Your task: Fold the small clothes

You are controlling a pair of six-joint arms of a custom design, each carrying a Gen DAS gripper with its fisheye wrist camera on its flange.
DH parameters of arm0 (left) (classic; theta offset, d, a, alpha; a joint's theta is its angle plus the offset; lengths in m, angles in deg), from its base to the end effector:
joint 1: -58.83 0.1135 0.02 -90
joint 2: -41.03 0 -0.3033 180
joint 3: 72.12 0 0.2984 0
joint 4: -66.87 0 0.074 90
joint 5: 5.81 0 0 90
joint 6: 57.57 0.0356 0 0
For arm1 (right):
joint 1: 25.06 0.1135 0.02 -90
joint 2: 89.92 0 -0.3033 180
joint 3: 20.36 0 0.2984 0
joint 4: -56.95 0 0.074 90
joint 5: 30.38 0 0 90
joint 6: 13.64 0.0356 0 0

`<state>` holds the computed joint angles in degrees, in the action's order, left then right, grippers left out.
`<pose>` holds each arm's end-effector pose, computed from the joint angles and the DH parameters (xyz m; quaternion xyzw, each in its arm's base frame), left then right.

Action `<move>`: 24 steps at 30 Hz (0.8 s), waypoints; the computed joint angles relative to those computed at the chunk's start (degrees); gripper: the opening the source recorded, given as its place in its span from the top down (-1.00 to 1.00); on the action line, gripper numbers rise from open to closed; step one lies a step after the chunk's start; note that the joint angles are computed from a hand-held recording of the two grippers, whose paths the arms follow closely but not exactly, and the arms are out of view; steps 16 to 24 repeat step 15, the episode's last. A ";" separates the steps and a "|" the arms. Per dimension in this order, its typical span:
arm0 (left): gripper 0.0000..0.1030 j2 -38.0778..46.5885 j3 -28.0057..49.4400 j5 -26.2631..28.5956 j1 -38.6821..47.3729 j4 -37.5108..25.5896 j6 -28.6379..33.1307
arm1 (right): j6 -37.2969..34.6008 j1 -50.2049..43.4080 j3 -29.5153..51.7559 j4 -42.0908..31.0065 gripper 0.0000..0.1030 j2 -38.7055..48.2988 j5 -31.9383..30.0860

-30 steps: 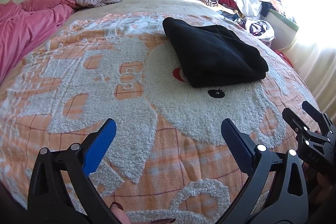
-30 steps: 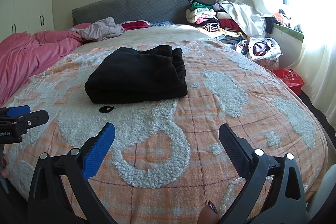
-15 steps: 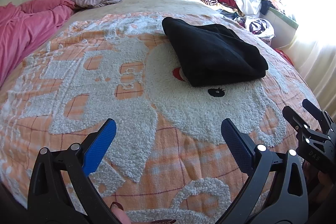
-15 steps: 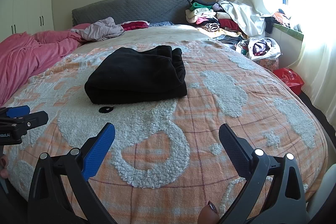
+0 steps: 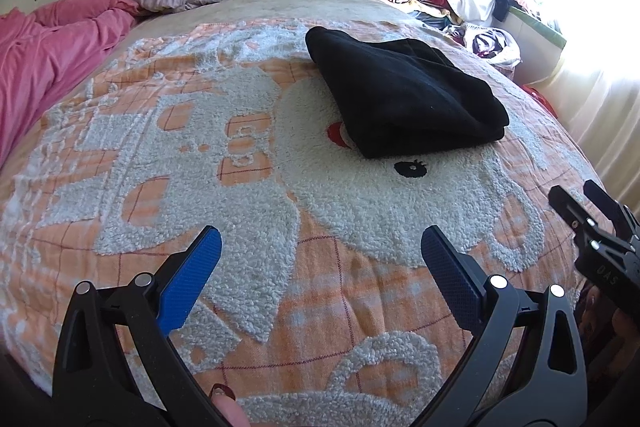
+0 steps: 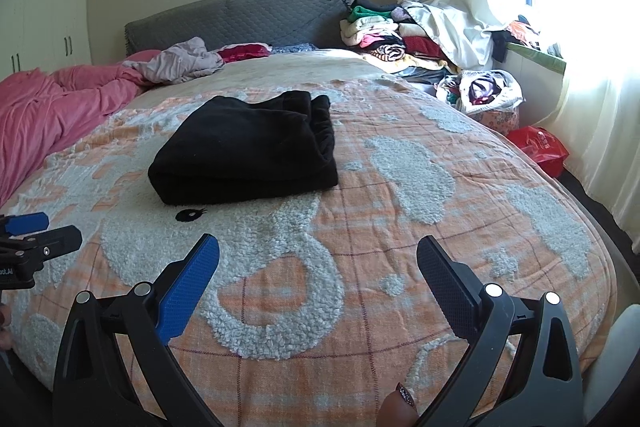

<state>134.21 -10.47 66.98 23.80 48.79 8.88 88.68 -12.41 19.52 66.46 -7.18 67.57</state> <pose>0.3018 -0.1987 0.1780 0.0414 0.9285 -0.0445 0.3664 0.2857 0.0591 0.1513 0.0304 0.8782 0.0427 0.4753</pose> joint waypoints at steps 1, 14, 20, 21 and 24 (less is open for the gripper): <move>-0.82 -0.49 -0.23 -0.26 0.33 -0.07 0.53 | 1.41 -1.78 -0.95 -0.58 -0.91 -2.34 -0.53; -0.82 -4.27 1.38 3.69 41.28 -5.98 13.17 | -4.84 -65.57 1.91 -13.30 -0.91 1.75 -1.47; -0.82 -2.38 3.47 3.18 45.77 -6.36 13.94 | -5.43 -69.76 4.55 -12.68 -0.91 7.02 0.61; -0.82 -2.38 3.47 3.18 45.77 -6.36 13.94 | -5.43 -69.76 4.55 -12.68 -0.91 7.02 0.61; -0.82 -2.38 3.47 3.18 45.77 -6.36 13.94 | -5.43 -69.76 4.55 -12.68 -0.91 7.02 0.61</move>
